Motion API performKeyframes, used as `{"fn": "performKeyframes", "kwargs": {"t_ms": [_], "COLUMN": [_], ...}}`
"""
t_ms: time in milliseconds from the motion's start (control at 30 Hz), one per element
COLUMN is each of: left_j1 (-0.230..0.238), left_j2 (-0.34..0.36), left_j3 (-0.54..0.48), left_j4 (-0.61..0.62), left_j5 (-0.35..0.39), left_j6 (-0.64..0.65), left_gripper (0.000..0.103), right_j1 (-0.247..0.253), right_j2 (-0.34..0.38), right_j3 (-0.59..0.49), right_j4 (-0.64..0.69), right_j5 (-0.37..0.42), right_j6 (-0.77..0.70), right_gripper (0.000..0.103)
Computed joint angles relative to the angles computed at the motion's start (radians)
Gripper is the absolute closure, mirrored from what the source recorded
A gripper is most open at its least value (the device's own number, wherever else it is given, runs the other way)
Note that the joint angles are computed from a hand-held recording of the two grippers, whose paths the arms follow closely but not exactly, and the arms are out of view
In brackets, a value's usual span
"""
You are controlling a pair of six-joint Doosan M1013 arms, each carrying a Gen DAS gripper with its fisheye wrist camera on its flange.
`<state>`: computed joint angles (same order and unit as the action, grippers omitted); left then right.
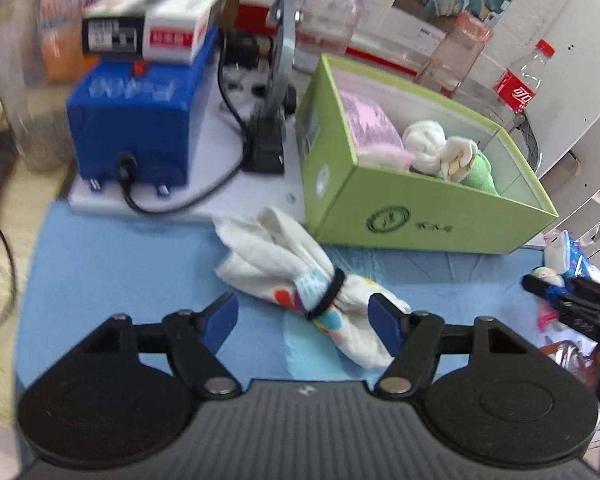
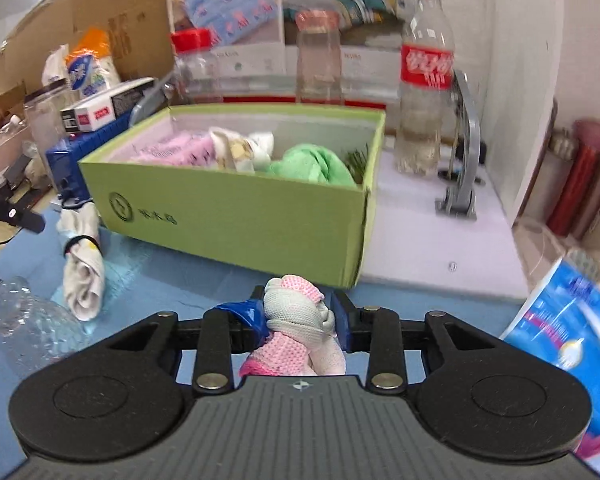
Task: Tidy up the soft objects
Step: 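Grasp the white sock bundle with the left tool while the right tool grasps the pink sock, then carry both socks into the green box and open both tools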
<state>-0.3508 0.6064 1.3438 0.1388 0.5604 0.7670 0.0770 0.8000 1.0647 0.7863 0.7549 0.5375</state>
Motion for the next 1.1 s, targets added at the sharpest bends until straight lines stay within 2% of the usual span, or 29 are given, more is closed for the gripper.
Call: {"fn": "performKeyframes", "kwargs": {"t_ms": [67, 167, 300, 400, 433, 533, 700, 733, 767, 900, 967, 1033, 1100], "left_j1": [-0.001, -0.010, -0.017, -0.016, -0.015, -0.018, -0.020, -0.022, -0.022, -0.007, -0.001, 0.000, 0.000], "left_j2": [0.019, 0.063, 0.125, 0.167, 0.167, 0.168, 0.160, 0.155, 0.149, 0.102, 0.077, 0.048, 0.018], "left_j3": [-0.027, -0.102, -0.202, -0.264, -0.258, -0.256, -0.240, -0.234, -0.222, -0.137, -0.095, -0.051, -0.010], "left_j4": [-0.037, -0.021, -0.009, -0.020, -0.024, -0.006, 0.017, 0.036, 0.047, 0.005, -0.011, 0.017, 0.052], "left_j5": [0.021, 0.106, 0.210, 0.294, 0.275, 0.272, 0.254, 0.252, 0.239, 0.135, 0.093, 0.062, 0.032], "left_j6": [-0.010, -0.075, -0.123, -0.136, -0.123, -0.144, -0.129, -0.135, -0.137, -0.130, -0.129, -0.153, -0.183], "left_gripper": [0.028, 0.027, 0.024, 0.016, 0.002, 0.001, 0.011, 0.022, 0.041, 0.056, 0.068, 0.068, 0.068], "right_j1": [0.005, 0.010, 0.007, 0.005, 0.006, 0.008, 0.005, 0.006, 0.008, 0.008, 0.004, -0.013, -0.019], "right_j2": [0.014, 0.028, 0.042, 0.044, 0.044, 0.042, 0.040, 0.037, 0.034, 0.036, 0.039, 0.042, 0.020], "right_j3": [-0.010, -0.023, -0.035, -0.029, -0.027, -0.022, -0.004, 0.004, 0.014, 0.008, -0.003, -0.014, 0.014], "right_j4": [-0.047, -0.092, -0.080, -0.055, -0.053, -0.051, 0.000, 0.004, 0.014, 0.003, 0.000, 0.059, 0.101], "right_j5": [-0.013, -0.017, 0.009, 0.006, 0.004, -0.003, -0.032, -0.045, -0.062, -0.065, -0.045, 0.011, -0.008], "right_j6": [0.053, 0.090, 0.100, 0.070, 0.059, 0.016, -0.055, -0.068, -0.085, -0.050, 0.013, 0.048, 0.014], "right_gripper": [0.086, 0.085, 0.084, 0.081, 0.080, 0.079, 0.075, 0.073, 0.072, 0.070, 0.083, 0.086, 0.087]}}
